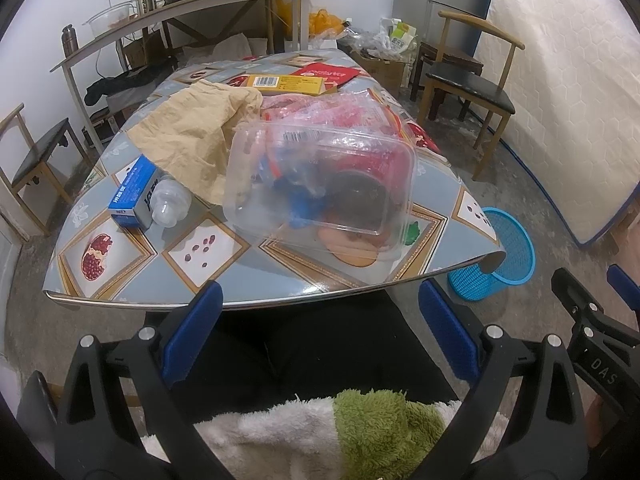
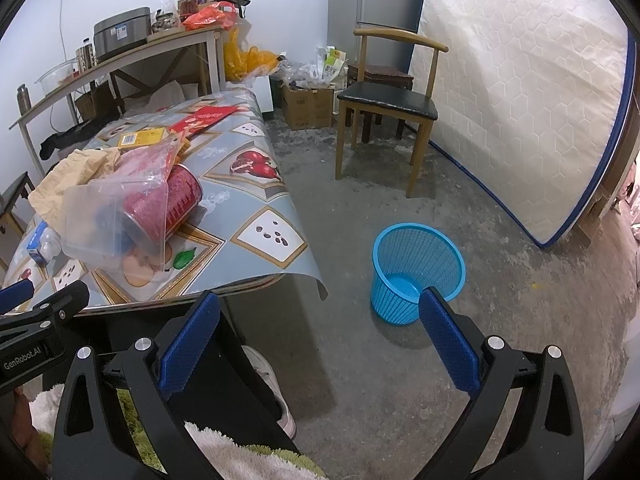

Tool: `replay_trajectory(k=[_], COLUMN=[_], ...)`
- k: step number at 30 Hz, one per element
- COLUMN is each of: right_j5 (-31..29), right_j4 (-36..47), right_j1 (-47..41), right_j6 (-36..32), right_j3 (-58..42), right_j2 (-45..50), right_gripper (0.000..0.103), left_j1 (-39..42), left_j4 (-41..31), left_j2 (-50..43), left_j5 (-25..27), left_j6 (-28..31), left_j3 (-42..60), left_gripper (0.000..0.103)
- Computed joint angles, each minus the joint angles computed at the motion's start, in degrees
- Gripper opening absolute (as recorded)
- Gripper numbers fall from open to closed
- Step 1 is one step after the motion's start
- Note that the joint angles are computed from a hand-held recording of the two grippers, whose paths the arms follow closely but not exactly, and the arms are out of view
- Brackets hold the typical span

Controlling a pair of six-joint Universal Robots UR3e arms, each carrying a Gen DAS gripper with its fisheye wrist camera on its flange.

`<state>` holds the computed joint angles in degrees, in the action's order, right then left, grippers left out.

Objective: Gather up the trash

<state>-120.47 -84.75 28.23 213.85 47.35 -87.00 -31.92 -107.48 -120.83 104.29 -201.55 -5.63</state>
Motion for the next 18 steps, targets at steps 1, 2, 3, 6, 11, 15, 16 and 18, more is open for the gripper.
replay_trajectory(k=[1,2,3,6,11,15,16,18], right_j5=[0.1,0.1,0.1,0.1,0.1,0.1,0.1,0.1], right_j4=[0.0,0.0,0.0,0.0,0.0,0.0,0.1,-0.1], right_j1=[0.0,0.0,0.0,0.0,-0.1,-0.1,-0.1,-0.1], right_j6=[0.0,0.0,-0.1,-0.1,-0.2,-0.1,-0.2,-0.1], right_j3=[0.0,0.0,-0.1,0.0,-0.2,-0.1,-0.2,0.2], right_j2=[0.0,0.0,0.0,-0.1,0.1,-0.1,0.0,-0.2], right_gripper=[0.097,0.097,0.097,0.097,0.097,0.097,0.097,0.097], left_j1=[0.0,0.0,0.0,0.0,-0.1,0.0,0.0,-0.1], left_j4=[0.0,-0.9,-1.2,0.5,1.4,1.7,1.4,1.2], left_j2=[0.0,-0.8,-1.1,0.3,1.0,1.3,1.0,0.8], left_j5=[0.0,0.0,0.0,0.1,0.2,0.1,0.1,0.2], left_j6=[0.0,0.0,0.0,0.2,0.2,0.2,0.2,0.2], left_j3=[0.0,1.7,2.3,-0.6,-2.2,-2.7,-2.2,-1.8], left_gripper=[0.094,0.094,0.094,0.094,0.094,0.094,0.094,0.094])
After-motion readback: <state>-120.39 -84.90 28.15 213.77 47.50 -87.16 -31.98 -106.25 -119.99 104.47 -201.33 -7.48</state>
